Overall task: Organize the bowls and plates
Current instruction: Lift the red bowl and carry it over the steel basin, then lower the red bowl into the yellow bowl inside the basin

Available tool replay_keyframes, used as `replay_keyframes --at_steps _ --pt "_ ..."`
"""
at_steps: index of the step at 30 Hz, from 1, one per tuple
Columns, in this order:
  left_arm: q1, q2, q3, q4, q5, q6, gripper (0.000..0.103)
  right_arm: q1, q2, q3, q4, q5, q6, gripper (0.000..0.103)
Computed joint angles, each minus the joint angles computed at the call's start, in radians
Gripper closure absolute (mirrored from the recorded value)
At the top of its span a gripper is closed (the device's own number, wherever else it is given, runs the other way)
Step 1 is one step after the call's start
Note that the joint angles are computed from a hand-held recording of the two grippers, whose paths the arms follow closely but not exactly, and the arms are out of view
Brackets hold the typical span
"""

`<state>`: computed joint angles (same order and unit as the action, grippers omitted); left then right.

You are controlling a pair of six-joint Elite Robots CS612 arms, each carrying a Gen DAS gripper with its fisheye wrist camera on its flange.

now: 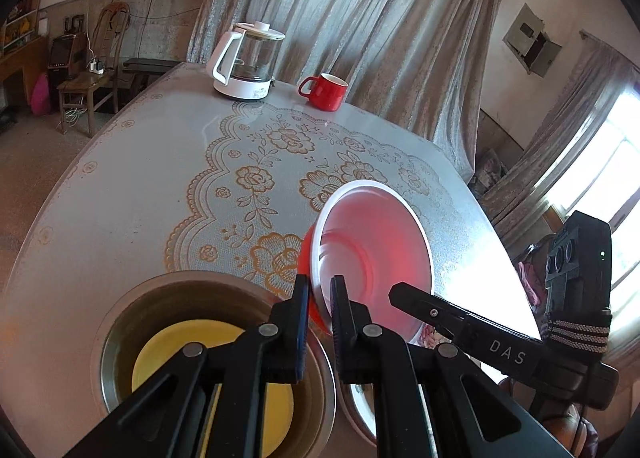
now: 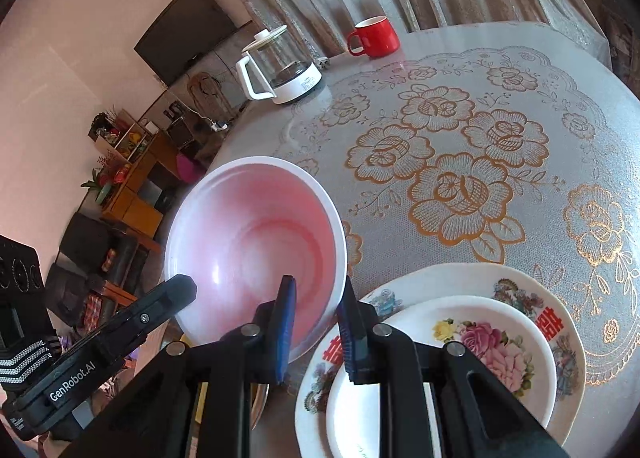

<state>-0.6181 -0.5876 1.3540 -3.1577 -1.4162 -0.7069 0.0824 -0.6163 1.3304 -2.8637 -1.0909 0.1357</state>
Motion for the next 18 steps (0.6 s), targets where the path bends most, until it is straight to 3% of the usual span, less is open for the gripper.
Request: replay_keyframes --at_steps 11,18 --pt "-0.016 -0.063 0.173 -0.135 0.063 -0.071 0.093 0.032 -0.040 0.082 -0.031 0.045 -0.055 0.083" --pt "-0.019 -0.070 0.228 -0.163 0.071 -0.132 0.093 0.050 -0.044 0.098 -0.003 0.049 -0.102 0.083"
